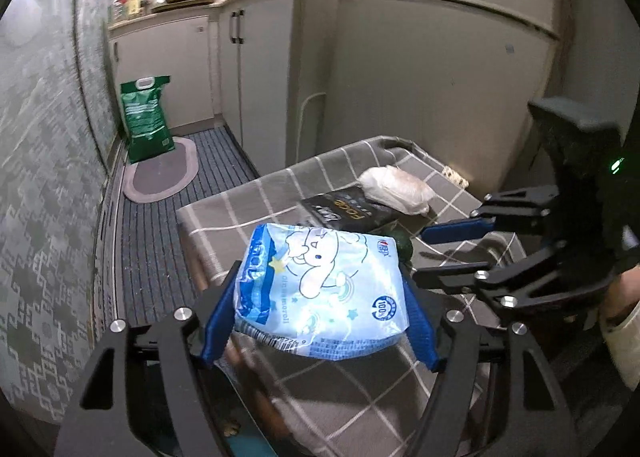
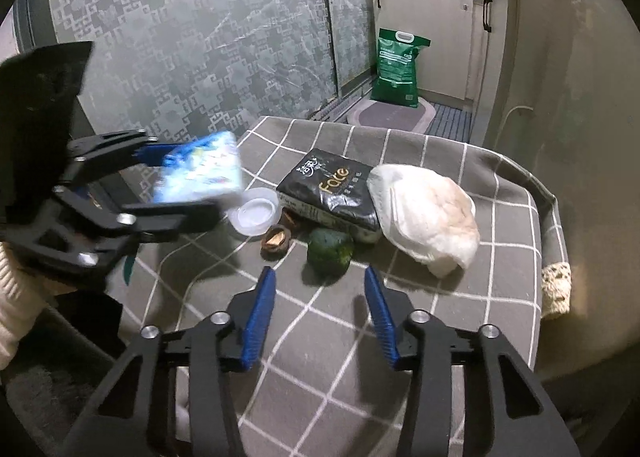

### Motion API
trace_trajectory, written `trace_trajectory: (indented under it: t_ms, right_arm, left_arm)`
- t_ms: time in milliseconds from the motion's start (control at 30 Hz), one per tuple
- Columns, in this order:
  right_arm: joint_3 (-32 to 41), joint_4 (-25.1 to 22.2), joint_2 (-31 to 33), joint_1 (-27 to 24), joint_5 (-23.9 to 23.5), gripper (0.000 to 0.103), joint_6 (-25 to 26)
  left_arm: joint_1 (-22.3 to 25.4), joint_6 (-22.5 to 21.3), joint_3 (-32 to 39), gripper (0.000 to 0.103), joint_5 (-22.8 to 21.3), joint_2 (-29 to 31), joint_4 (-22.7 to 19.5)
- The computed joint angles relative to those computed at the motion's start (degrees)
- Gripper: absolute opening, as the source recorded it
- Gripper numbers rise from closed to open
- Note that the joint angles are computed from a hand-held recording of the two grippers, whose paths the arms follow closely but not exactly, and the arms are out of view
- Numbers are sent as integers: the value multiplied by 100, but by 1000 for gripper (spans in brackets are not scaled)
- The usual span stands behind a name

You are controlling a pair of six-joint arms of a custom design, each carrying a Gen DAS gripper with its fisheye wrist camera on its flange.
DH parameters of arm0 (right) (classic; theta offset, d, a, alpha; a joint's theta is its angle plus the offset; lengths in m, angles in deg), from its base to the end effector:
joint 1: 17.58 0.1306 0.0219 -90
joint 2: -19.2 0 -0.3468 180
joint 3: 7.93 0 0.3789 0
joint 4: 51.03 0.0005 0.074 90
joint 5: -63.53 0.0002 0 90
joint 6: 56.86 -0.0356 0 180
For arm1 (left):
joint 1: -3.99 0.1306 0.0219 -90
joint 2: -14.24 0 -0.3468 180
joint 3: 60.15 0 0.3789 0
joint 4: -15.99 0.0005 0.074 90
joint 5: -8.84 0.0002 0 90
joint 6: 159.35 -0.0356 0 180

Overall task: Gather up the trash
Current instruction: 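Grasp the blue-white wipes pack with the left gripper while the right gripper grasps the avocado, then carry the wipes pack and avocado over the teal bin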

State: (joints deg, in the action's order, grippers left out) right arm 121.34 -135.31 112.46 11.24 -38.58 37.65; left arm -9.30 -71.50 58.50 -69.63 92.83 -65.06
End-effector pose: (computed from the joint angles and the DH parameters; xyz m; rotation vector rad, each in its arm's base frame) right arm 0.3650 0.2088 0.6183 -0.7928 2.3052 0.4481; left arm 0.3149 -0.0822 0.6428 0.4117 2.2534 -0.3312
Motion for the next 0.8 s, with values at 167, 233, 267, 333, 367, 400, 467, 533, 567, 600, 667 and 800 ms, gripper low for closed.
trace_trajectory:
  t_ms: [167,233,267,333,367,400,467,533,567,600,667,800]
  right_arm:
    - [74,-4,159,120,374,35,-152]
    - [70,49,203,164,509,32,-225]
    - [100,51,232,190,582,28,-244]
    - [213,-31,301,237,703,23,-299]
    - [248,-71,315,256,750,22,-311]
    - [297,-132,335,288,825,22,-320]
    - [334,-198,317,327,924,22,-323]
    - [443,-282,332,383,987,22,-351]
    - [491,-314,335,404,1004,22,-367]
    - [553,-341,341,429,1028,22,-396]
    - [644,-355,361,476,1045,22,-440]
    - [903,-387,446,609,1029,22,-510]
  left_arm:
    - [349,241,-105,74,131,-237,79]
    - [500,332,-128,74,257,-308,87]
    - [559,406,-141,74,264,-352,87]
    - [639,448,-161,74,190,-414,76]
    - [670,446,-163,74,117,-450,64]
    - [712,436,-185,74,116,-489,76]
    - [799,480,-210,74,73,-565,80]
    - [934,523,-252,74,125,-640,87]
    - [990,522,-260,74,97,-674,73]
    - [1045,501,-276,74,71,-713,72]
    - [1168,518,-304,74,74,-780,79]
    - [1427,606,-381,74,122,-940,68]
